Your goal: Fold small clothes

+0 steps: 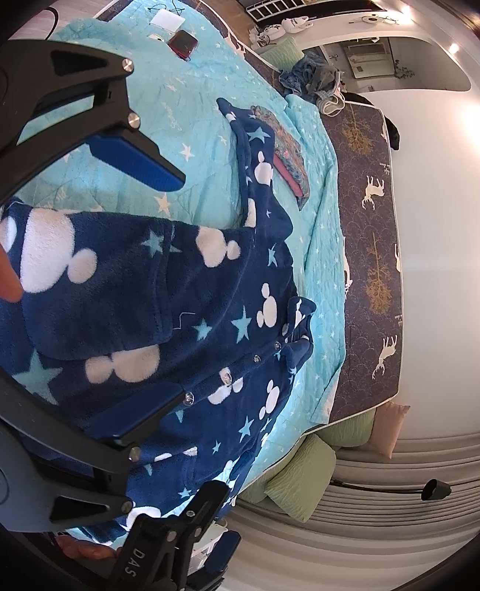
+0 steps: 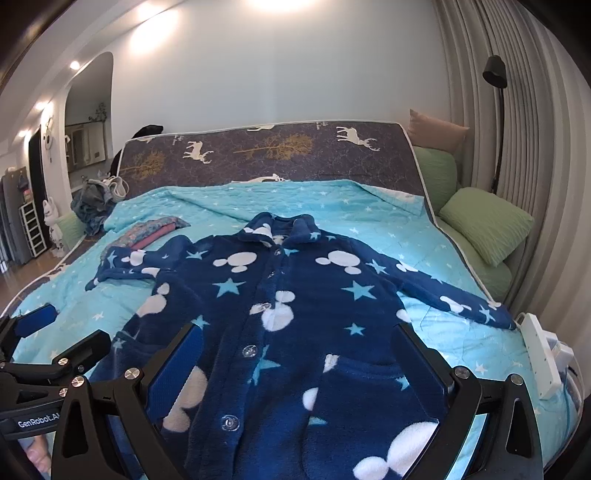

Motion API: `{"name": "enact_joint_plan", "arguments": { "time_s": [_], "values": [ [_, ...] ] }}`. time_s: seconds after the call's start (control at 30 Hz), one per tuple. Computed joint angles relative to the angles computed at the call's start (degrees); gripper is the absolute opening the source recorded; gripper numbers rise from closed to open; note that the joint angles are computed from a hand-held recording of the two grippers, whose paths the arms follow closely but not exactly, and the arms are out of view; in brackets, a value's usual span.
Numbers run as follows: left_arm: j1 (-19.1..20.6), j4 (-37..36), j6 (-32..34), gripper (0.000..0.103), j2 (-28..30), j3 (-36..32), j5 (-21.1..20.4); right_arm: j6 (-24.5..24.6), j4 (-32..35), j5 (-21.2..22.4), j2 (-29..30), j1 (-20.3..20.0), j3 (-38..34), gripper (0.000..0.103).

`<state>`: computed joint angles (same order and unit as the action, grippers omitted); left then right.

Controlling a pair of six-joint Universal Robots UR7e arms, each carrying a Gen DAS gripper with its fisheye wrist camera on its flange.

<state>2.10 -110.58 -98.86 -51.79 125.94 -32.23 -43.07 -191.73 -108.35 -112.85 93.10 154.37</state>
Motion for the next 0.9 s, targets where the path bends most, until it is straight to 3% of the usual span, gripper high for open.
{"name": "enact_joint_plan", "arguments": {
  "time_s": [0.2,0.9],
  "values": [
    [0.0,0.8,-1.3,0.103,-0.3,0.1,-0.9,2.1,4.2,0.7,-1.7,-1.0,-0.3,0.103],
    [-0.4,5.4,-4.3,0.103,-0.6,-0.4,-2.9,1.9,6.3,-0.2,-3.0,1.0,0.9,0.103]
  ]
}}
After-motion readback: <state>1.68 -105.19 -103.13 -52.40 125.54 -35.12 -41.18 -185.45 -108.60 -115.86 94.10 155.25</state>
